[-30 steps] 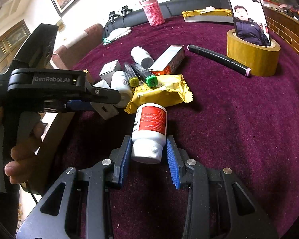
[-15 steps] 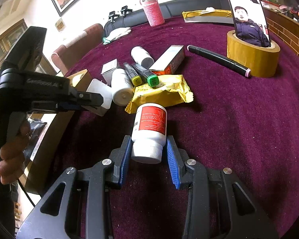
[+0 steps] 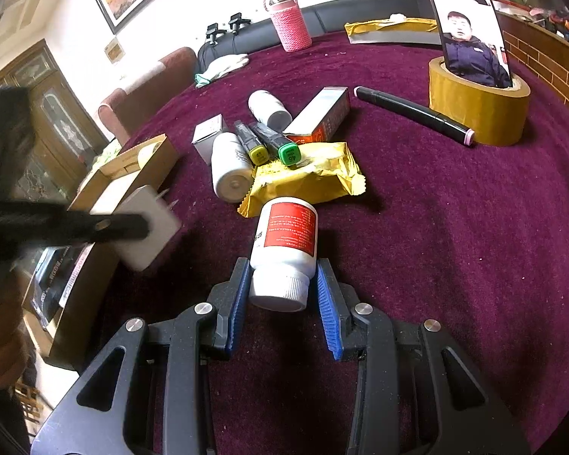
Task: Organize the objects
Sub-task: 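Carry the charger with the left gripper while the right carries the bottle into the tray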
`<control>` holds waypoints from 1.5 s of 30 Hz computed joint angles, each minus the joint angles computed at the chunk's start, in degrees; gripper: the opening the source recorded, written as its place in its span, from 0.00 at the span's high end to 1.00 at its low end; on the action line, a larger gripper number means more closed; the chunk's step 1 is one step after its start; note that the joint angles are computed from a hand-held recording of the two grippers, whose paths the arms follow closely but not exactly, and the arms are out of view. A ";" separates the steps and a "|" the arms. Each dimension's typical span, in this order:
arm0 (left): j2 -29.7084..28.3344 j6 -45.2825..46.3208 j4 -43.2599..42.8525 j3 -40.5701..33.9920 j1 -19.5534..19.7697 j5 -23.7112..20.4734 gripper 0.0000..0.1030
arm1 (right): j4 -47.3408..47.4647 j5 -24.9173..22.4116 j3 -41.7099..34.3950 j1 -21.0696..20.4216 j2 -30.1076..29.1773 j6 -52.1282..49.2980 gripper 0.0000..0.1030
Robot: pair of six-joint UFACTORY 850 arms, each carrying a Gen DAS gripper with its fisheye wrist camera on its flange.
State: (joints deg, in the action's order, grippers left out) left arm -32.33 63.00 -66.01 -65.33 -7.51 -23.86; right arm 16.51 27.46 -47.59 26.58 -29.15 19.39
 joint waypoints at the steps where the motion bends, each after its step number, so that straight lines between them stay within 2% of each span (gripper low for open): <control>1: 1.42 3.79 -4.18 1.94 0.78 -0.78 0.79 | -0.03 0.09 0.04 0.05 0.04 0.02 0.67; 3: 3.22 8.48 -9.50 4.23 2.35 -3.70 0.79 | -1.68 0.08 0.43 -0.02 0.29 2.10 0.67; 6: 6.34 13.49 -14.39 7.43 2.72 -0.86 0.79 | -10.58 2.44 2.27 -0.42 1.64 14.18 0.67; 7: 6.91 14.09 -14.77 8.05 3.19 -1.27 0.79 | -11.32 2.92 2.59 -0.09 2.08 15.12 0.67; 13: 9.46 18.44 -18.81 10.71 6.67 -3.40 0.79 | -4.37 0.11 0.34 4.61 3.71 6.45 0.67; 15: 9.99 19.80 -20.10 11.32 7.83 -3.57 0.79 | -4.78 1.01 -0.32 5.91 3.99 5.09 0.67; 23: 9.47 17.68 -19.66 10.71 13.20 -4.37 0.79 | -7.03 -1.62 -6.66 9.26 1.45 3.01 0.67; 25: 8.82 17.79 -19.54 9.94 13.85 -4.62 0.79 | -3.88 -2.67 -8.39 9.98 0.81 -1.58 0.67; 27: 8.03 16.32 -18.46 9.02 14.06 -4.32 0.79 | -6.84 -3.53 -9.83 9.74 0.03 0.95 0.67; 31: 5.08 12.62 -14.85 6.27 14.53 -7.28 0.79 | -6.87 -6.50 -13.22 9.76 -1.97 -0.46 0.67; 34: 4.20 13.64 -15.45 5.78 13.81 -5.38 0.79 | -6.95 -7.67 -14.86 9.54 -3.03 -0.63 0.67; 37: 2.69 11.10 -13.52 4.54 14.40 -5.26 0.79 | -9.64 -8.41 -15.99 9.24 -4.03 1.84 0.67; 39: 2.41 11.20 -13.49 4.42 14.58 -3.69 0.79 | -13.81 -9.29 -17.03 8.94 -4.97 5.57 0.67; 42: 2.37 11.57 -14.08 4.26 15.05 -2.61 0.79 | -13.35 -10.26 -18.29 9.04 -5.72 3.94 0.67; 45: 1.59 9.11 -11.91 3.04 15.50 -4.46 0.79 | -15.36 -10.90 -19.74 8.62 -6.47 5.52 0.67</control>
